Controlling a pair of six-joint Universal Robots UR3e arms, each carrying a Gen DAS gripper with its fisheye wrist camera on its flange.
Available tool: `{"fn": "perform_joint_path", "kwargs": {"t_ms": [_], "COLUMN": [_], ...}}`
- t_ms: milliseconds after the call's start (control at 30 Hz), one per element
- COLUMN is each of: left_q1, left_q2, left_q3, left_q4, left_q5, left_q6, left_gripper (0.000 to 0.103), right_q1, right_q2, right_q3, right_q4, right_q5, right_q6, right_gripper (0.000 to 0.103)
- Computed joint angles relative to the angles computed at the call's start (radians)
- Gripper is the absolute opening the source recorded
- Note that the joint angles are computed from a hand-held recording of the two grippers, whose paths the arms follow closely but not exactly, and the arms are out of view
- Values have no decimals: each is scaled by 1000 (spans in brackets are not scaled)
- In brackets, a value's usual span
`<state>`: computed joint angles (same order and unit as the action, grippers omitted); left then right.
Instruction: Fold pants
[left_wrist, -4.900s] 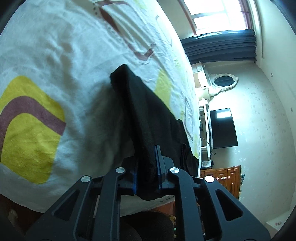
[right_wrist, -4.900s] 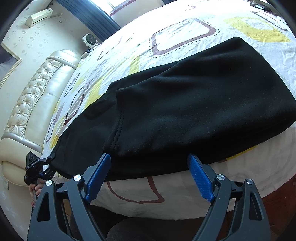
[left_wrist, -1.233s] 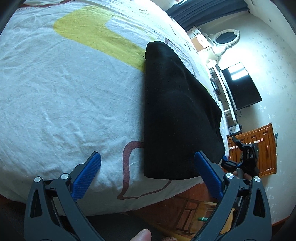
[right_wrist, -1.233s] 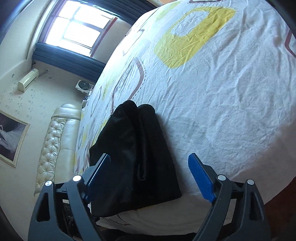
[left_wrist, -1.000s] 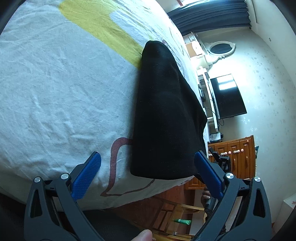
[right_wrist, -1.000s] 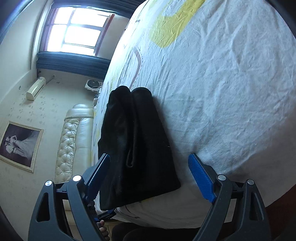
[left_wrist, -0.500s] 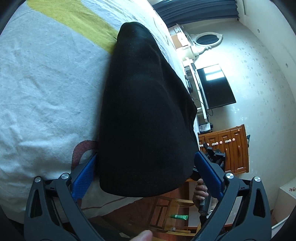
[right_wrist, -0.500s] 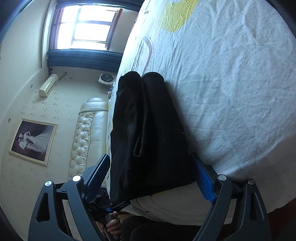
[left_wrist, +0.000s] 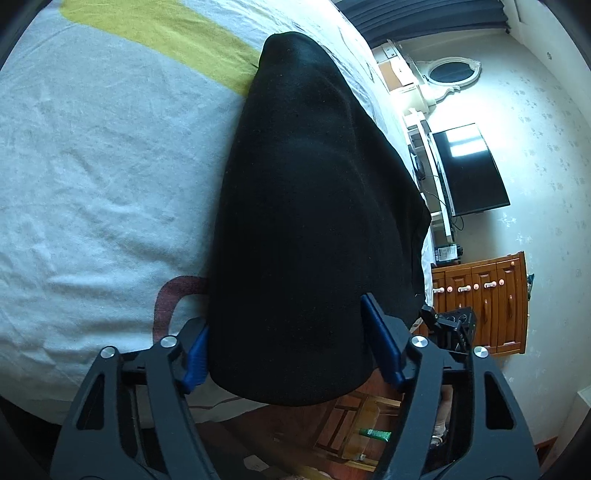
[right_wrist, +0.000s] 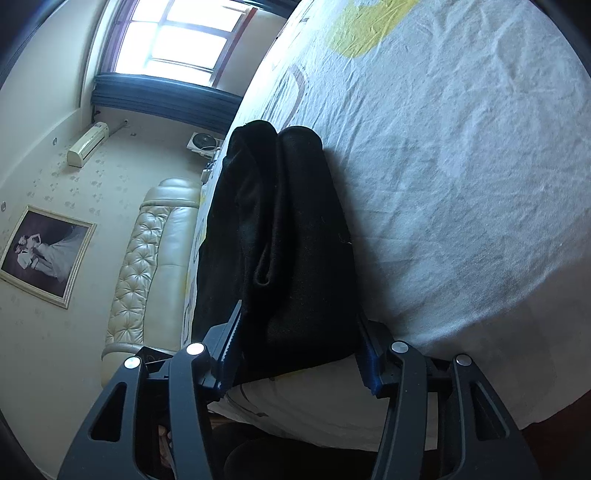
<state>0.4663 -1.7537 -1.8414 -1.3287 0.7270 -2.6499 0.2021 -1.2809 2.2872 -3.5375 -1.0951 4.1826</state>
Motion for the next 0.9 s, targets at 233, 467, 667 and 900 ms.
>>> {"fn": "perform_joint_path", "kwargs": {"t_ms": [233,467,667,900], "left_q1": [17,62,191,343], "left_q2": [44,102,109,107], "left_q3": [-53,-58,7,44], "left_q4": [70,100,-31,-121], "left_q5": [10,38,75,106], "left_q6": [-42,-51,58,130], "left_gripper": [48,45,45,45], "right_q1": [43,90,159,222], "right_q2": [32,68,249,465], "right_q3": [-59,-142,-416,-843], "right_q4": [8,40,130,362], "right_q5": [-40,-53,-11,60], "right_q6": [23,28,43,11], "right_gripper": [52,52,52,52]}}
